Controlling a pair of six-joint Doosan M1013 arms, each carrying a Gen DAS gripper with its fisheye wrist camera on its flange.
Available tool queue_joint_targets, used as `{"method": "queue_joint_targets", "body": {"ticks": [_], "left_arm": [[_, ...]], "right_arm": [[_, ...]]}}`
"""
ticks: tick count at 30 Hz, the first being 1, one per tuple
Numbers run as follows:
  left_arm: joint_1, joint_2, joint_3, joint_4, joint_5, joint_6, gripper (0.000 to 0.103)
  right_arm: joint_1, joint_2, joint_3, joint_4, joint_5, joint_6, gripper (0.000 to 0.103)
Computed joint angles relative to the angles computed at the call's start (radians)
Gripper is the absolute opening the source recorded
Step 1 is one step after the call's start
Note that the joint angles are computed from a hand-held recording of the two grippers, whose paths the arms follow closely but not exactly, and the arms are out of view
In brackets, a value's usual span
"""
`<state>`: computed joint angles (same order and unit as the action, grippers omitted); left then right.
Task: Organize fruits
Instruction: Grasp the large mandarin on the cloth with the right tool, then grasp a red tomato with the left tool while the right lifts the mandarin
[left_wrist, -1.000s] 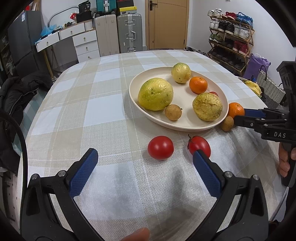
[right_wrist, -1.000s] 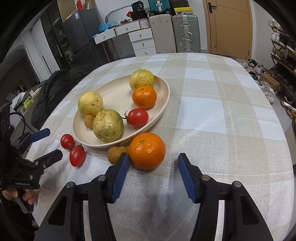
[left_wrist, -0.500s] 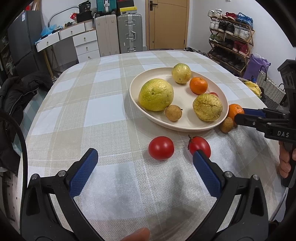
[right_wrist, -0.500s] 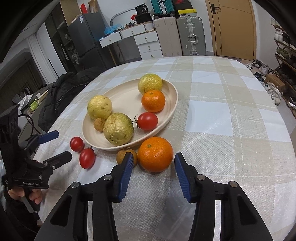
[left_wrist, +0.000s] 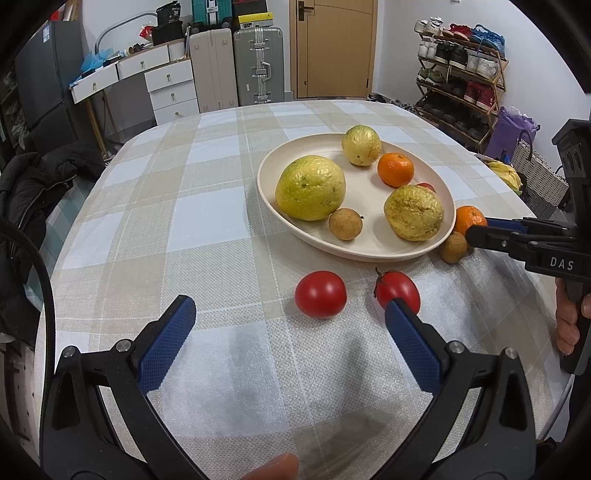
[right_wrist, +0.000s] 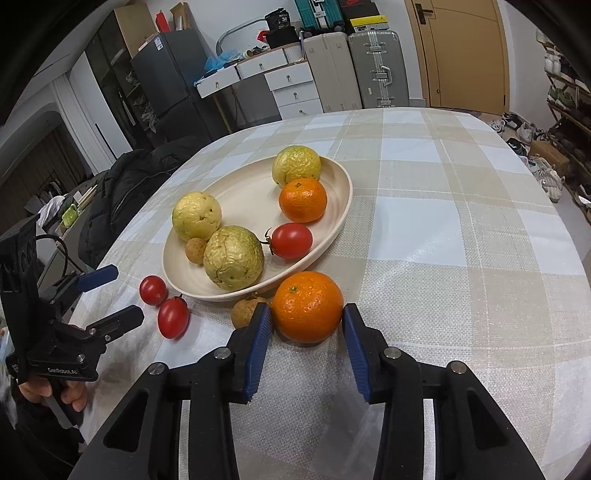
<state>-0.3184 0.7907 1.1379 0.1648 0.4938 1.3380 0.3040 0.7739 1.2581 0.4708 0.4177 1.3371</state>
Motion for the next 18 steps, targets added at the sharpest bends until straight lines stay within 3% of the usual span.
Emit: {"method": "queue_joint_targets", "body": {"ticks": [11, 13, 18], "left_arm": [[0.004, 0.007, -0.01, -0.033, 0.015, 0.024, 0.102], [0.006, 0.009, -0.012, -0.048, 0.013, 0.036, 0.098], [0.009, 0.023, -0.033, -0.102, 0.037, 0.097, 0.075]], "right_arm": [[-0.003, -0.017, 0.019, -0.001, -0.028, 0.005, 0.039], [-0.004, -0.02, 0.023, 0.009, -0.035, -0.002, 0.039], [-0.007, -0.024, 0.029, 0.032, -0.043, -0.02, 0.039]]}}
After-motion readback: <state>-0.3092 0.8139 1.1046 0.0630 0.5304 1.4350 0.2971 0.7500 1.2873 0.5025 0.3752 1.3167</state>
